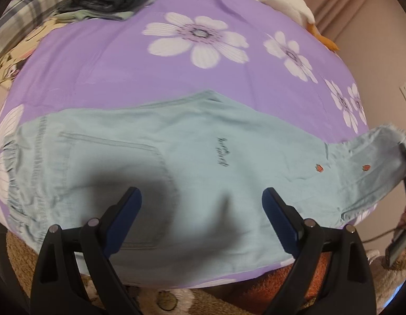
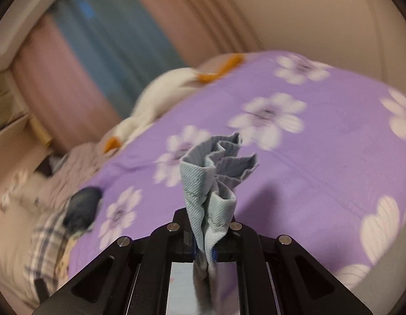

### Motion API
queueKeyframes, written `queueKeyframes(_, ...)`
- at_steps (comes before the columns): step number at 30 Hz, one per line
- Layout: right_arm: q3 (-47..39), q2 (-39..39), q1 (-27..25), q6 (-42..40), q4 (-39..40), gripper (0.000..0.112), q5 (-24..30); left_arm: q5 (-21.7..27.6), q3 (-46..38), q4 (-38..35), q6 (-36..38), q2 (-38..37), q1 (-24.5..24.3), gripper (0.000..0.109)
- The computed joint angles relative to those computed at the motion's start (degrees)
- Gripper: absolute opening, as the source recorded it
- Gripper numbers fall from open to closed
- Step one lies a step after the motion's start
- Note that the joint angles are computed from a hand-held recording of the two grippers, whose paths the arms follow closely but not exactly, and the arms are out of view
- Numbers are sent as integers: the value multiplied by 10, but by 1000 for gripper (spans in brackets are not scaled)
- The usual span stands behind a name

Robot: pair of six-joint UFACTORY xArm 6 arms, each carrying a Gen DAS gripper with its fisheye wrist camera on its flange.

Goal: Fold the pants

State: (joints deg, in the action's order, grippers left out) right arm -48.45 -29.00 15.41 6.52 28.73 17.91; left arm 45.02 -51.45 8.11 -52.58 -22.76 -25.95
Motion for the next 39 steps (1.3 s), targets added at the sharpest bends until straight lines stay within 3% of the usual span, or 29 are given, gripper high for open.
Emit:
queueKeyframes(8,-94,89,131,-77,-14,9,54,10,44,1,-25,-57,30,94)
queueKeyframes(11,-121,141,175,-102,-2,9,102,10,57,-2,-30,-73,37,94)
queueKeyframes(15,-147,198,210,-102,-6,9,183,9,70,-10,-24,-88,39,94)
queueKeyframes(19,-157,234,233,-73,-69,10,219,6,74,-22,-13,-87,40,94)
queueKeyframes(21,-160,239,233,-68,-74,9,220,1,75,-32,-3,-85,41,94)
queueKeyframes(23,-168,237,220,-98,-28,18,246,-9,74,-45,10,-81,43,94)
queueKeyframes(25,-176,229,201,-126,24,51,284,-21,70,-70,34,-75,46,94)
queueKeyframes(27,-151,199,192,-147,67,65,278,-40,65,-106,69,-67,47,94)
queueKeyframes(29,-127,165,173,-157,83,68,276,-58,56,-141,105,-53,45,94)
queueKeyframes(33,-82,121,152,-92,29,72,232,-81,27,-224,184,-5,34,93)
queueKeyframes(37,-48,100,118,44,-109,72,216,-79,-18,-364,307,66,23,89)
queueKeyframes(39,-37,94,103,106,-167,72,224,-62,-48,-394,341,104,17,78)
